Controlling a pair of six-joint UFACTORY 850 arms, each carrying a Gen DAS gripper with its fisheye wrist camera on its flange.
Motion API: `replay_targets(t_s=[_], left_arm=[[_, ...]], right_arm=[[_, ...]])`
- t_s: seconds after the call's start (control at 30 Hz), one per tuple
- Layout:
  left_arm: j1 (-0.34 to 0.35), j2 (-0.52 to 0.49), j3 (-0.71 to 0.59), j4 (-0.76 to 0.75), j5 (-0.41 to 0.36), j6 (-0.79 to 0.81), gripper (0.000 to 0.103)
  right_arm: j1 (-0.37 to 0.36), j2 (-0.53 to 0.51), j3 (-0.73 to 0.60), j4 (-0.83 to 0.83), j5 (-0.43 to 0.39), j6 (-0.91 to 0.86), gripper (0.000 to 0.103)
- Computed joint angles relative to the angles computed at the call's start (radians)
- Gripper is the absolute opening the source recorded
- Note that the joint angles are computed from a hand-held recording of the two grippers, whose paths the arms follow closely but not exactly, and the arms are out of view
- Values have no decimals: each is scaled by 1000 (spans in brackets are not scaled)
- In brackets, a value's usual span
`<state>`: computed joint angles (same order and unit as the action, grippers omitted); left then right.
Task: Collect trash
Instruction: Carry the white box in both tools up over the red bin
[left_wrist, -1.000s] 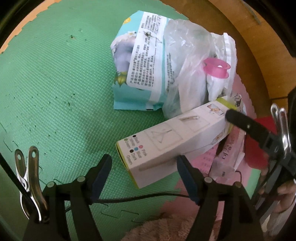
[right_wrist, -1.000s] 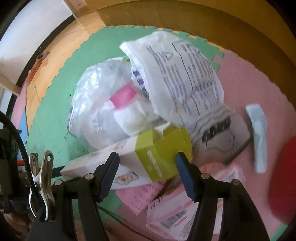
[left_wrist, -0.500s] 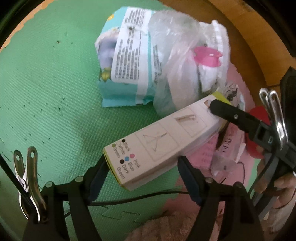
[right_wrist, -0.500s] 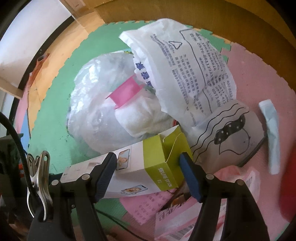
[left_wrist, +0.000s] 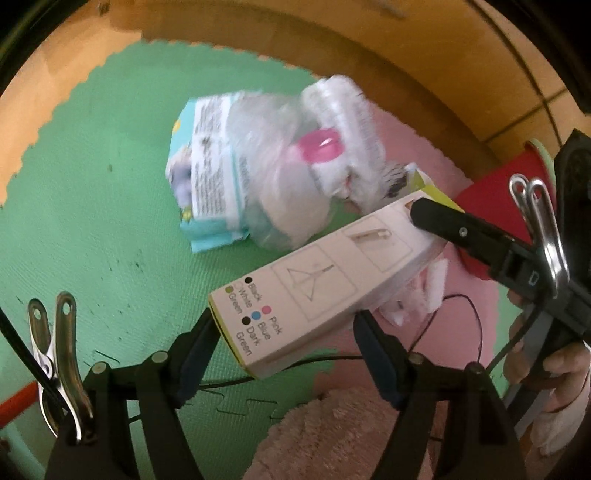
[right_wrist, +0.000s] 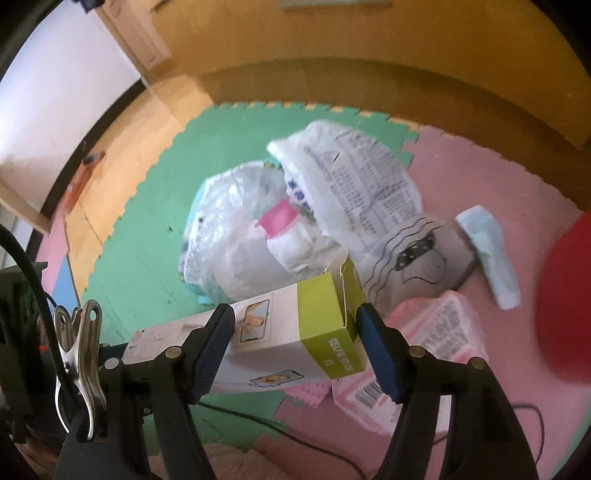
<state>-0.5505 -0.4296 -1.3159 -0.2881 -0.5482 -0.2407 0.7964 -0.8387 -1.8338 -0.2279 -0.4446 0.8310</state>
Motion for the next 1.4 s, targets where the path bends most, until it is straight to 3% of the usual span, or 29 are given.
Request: replay_targets(t_s=[0.23, 0.47, 0.73, 1.03, 1.4], left_arm=[[-27, 54, -33, 69, 14, 8, 77], [-63, 57, -103, 95, 23, 41, 77], [-110, 25, -222, 67, 2, 120, 77], [-171, -58, -406, 51, -20, 193, 77], [-252, -307, -808, -26, -129, 365, 77]], right_arm=[[27, 147, 165, -322, 66, 408, 71], [44, 287, 304, -658, 48, 797, 71], [60, 427, 428, -894, -56, 1076, 71], [66, 577, 554, -1008, -204, 1239, 71], [60, 746, 721, -1045, -429, 1411, 71]])
